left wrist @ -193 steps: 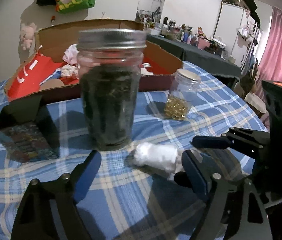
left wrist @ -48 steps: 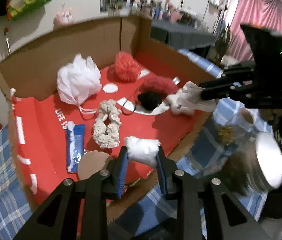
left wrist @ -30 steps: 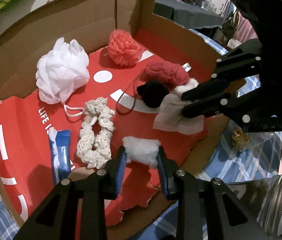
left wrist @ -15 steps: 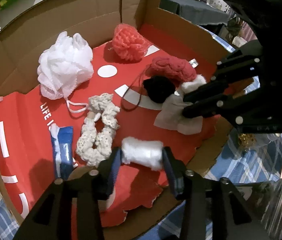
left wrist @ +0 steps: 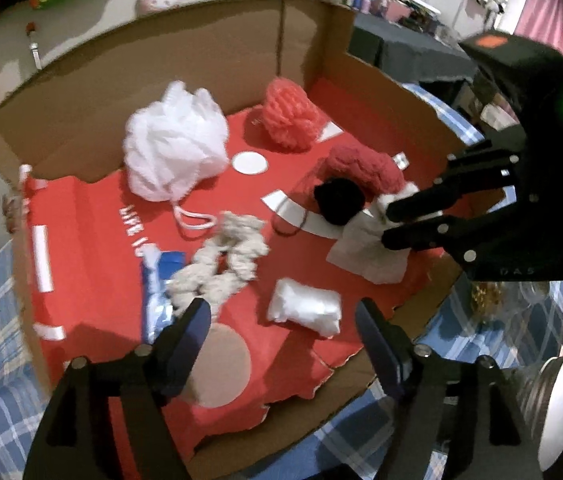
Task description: Organize soft objects
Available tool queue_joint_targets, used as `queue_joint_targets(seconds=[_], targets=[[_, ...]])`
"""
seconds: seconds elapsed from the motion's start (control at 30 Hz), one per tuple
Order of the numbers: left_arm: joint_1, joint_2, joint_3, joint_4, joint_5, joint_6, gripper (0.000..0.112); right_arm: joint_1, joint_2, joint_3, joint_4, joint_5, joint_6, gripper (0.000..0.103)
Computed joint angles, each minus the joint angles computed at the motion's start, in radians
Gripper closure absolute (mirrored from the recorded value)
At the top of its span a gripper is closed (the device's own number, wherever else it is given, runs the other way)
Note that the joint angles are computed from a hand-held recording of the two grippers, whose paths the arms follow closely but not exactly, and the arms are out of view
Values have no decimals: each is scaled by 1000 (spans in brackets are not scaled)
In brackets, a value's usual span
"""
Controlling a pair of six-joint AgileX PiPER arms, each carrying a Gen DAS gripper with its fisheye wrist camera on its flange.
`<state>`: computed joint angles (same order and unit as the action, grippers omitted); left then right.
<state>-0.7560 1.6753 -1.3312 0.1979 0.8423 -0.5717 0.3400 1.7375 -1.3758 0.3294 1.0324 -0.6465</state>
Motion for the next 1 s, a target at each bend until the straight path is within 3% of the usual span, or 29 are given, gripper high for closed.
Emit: queue_joint_targets(seconds=[0.07, 0.1, 0.17, 0.2, 0.23, 0.57, 0.67, 1.0], targets=[[-10, -21, 11, 32, 5, -53, 31, -1, -19, 12, 0, -9, 14, 82], [-16, -36, 20, 51, 4, -91, 30, -3, -30, 17, 1, -8, 21, 77], [-34, -67, 44, 104, 9, -184, 22, -8, -60, 35, 4, -18, 38, 52], [-41, -82, 53, 122, 14, -214, 20, -12, -73, 45, 10, -22, 38, 29], [-51, -92, 60, 146, 19, -253, 18, -17, -95, 60, 19, -31, 42, 26], [-150, -133, 95, 315, 106, -631, 10, -17, -262, 204, -62, -148, 257, 26], [-166, -107, 78, 326, 141, -673, 10, -22, -276, 238, -61, -175, 296, 26], [-156, -54, 83, 325, 143, -731, 10, -19, -262, 298, -83, -265, 376, 26]])
